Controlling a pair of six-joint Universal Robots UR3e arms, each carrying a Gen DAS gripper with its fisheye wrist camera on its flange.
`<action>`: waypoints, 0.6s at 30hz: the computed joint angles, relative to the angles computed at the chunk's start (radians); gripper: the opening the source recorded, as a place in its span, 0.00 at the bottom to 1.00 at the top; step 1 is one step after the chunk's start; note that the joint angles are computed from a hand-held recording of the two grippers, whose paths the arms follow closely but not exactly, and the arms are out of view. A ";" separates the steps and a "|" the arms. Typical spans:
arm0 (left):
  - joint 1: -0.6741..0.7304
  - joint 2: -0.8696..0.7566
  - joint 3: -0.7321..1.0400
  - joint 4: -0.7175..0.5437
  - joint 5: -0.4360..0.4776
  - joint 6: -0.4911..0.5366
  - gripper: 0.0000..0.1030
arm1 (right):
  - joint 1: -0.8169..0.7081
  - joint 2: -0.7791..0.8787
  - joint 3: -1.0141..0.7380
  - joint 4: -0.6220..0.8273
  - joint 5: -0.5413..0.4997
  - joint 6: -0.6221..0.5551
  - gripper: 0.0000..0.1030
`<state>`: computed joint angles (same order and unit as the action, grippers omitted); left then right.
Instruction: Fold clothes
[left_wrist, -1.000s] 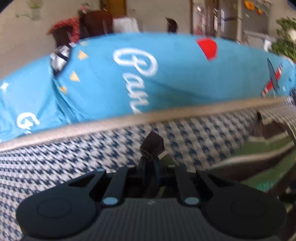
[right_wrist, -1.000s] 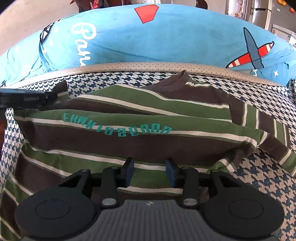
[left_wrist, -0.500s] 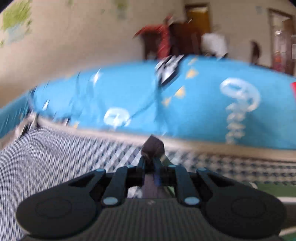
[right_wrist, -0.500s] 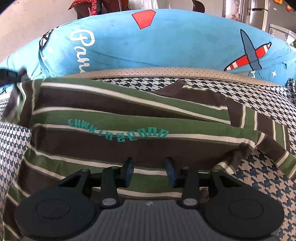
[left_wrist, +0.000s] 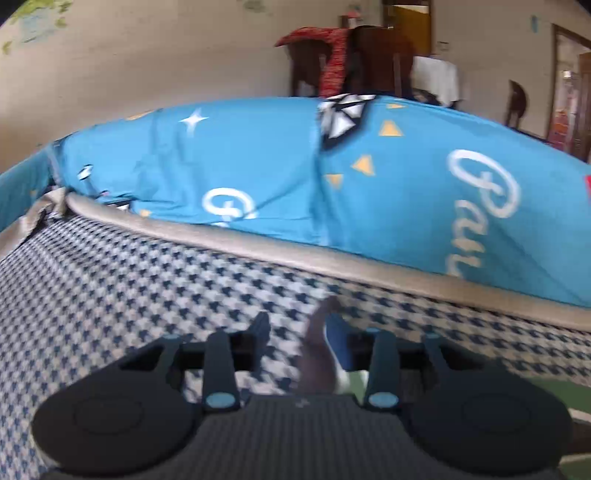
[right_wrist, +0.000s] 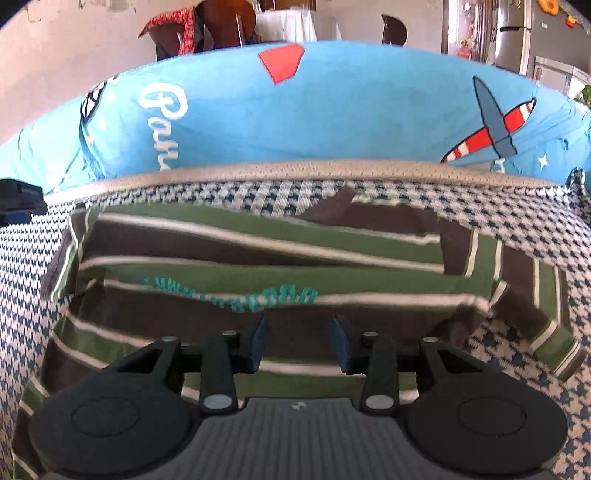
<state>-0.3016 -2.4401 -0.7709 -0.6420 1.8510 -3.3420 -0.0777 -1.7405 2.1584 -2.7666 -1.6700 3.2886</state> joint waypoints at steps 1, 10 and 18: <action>-0.006 0.005 -0.014 0.015 -0.012 0.007 0.45 | -0.009 -0.005 0.005 -0.015 0.006 -0.005 0.37; -0.042 0.011 -0.066 0.074 -0.115 0.025 0.62 | -0.092 0.044 0.025 -0.200 0.026 -0.053 0.37; -0.072 -0.025 -0.029 0.056 -0.115 0.047 0.73 | -0.162 0.163 -0.013 -0.314 0.083 -0.057 0.37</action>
<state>-0.3735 -2.4650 -0.8003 -0.5856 1.7362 -3.2950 -0.2394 -1.5779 2.1454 -3.0806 -1.5873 3.2317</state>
